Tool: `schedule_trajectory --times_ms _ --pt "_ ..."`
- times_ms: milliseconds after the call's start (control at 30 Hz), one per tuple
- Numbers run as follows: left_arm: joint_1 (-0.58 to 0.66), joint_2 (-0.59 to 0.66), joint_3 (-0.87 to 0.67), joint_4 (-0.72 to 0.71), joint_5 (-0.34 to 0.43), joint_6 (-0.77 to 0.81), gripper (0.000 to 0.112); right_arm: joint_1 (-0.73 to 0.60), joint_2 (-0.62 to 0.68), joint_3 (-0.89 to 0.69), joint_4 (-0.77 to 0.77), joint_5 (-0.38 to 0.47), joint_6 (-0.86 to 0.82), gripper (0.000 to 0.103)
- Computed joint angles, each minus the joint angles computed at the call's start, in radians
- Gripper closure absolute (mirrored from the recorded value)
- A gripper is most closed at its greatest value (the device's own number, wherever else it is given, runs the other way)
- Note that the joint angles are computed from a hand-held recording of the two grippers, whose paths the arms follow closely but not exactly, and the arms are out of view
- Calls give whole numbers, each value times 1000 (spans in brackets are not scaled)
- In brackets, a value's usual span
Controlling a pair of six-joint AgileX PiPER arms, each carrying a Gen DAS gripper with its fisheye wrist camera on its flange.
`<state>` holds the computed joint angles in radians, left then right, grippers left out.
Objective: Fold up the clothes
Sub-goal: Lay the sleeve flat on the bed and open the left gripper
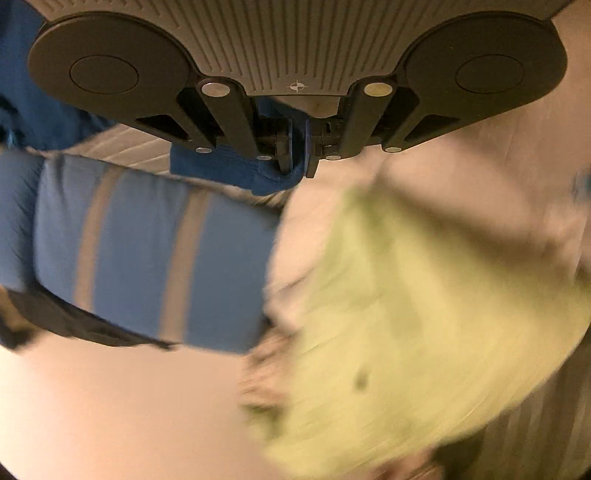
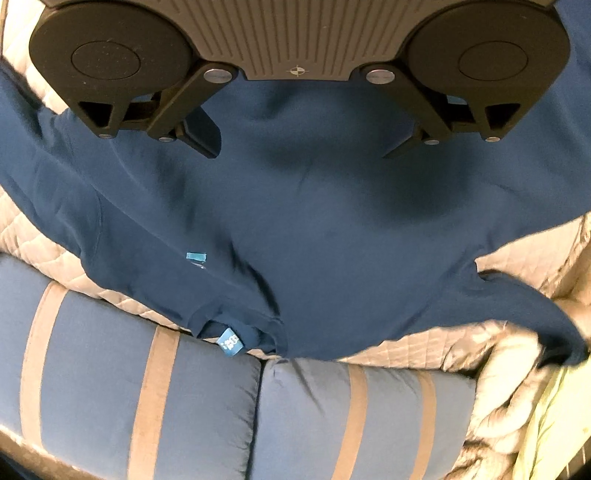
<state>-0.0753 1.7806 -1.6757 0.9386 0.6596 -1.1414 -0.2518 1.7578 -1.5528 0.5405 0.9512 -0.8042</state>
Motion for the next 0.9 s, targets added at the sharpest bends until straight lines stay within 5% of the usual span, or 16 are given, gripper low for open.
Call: schedule_trajectory --times_ms 300,400,500,700,900 --pt "265 -83 366 -452 -357 -146 100 -54 -34 61 102 -49 -21 11" --pt "305 -96 430 -526 -439 -207 84 -49 -39 67 99 -58 -30 11" --pt "319 -111 448 -543 -436 -209 75 -51 -41 72 104 -61 -41 12" --pt "244 -149 417 -373 -277 -246 66 -75 -29 65 145 -41 -52 11" --pt "183 -201 394 -484 -199 6 65 -90 -27 65 172 -36 -51 10"
